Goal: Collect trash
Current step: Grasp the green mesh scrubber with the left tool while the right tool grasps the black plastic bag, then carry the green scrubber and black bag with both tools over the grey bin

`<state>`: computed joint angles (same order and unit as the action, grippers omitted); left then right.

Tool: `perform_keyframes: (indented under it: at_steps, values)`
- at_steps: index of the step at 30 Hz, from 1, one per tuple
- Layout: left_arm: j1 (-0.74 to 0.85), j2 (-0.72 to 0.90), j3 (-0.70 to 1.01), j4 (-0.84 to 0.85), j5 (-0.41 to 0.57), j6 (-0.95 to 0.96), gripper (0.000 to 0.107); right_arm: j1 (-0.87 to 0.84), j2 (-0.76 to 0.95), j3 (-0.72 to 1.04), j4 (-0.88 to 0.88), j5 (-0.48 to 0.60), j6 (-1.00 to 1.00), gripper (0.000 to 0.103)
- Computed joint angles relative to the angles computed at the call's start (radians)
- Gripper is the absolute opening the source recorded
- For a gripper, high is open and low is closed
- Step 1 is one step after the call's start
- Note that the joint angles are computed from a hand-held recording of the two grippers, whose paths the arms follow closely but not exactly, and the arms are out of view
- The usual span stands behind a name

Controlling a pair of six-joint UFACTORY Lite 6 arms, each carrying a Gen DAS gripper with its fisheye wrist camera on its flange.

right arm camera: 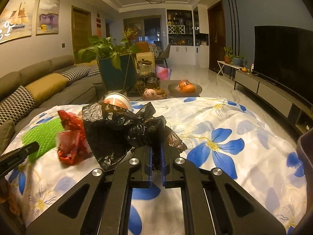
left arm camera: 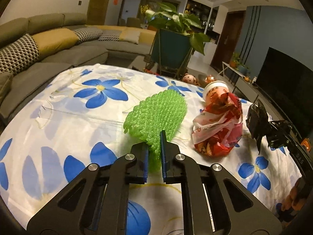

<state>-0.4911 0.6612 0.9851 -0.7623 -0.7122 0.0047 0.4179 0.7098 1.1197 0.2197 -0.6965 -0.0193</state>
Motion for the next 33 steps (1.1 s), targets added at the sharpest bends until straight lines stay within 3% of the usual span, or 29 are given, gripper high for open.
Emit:
perform_keyframes:
  at_steps: [4, 9, 15, 23, 33]
  values:
    - [-0.065, -0.071, -0.087, -0.059, -0.076, -0.002, 0.009, -0.013, -0.091, -0.123, -0.035, -0.053, 0.025, 0.007]
    - [-0.235, -0.155, -0.162, -0.305, -0.196, 0.145, 0.009, -0.039, -0.216, -0.291, -0.062, -0.127, 0.050, 0.007]
    - [-0.390, -0.238, -0.203, -0.450, -0.247, 0.200, 0.009, -0.084, -0.419, -0.528, -0.116, -0.218, 0.082, 0.007]
    - [-0.563, -0.188, -0.040, -0.657, -0.307, 0.426, 0.009, -0.178, -0.689, -0.779, -0.197, -0.257, 0.093, 0.007]
    - [-0.678, -0.027, 0.266, -0.730, -0.320, 0.634, 0.009, -0.430, -0.906, -0.950, -0.425, -0.255, 0.176, 0.007]
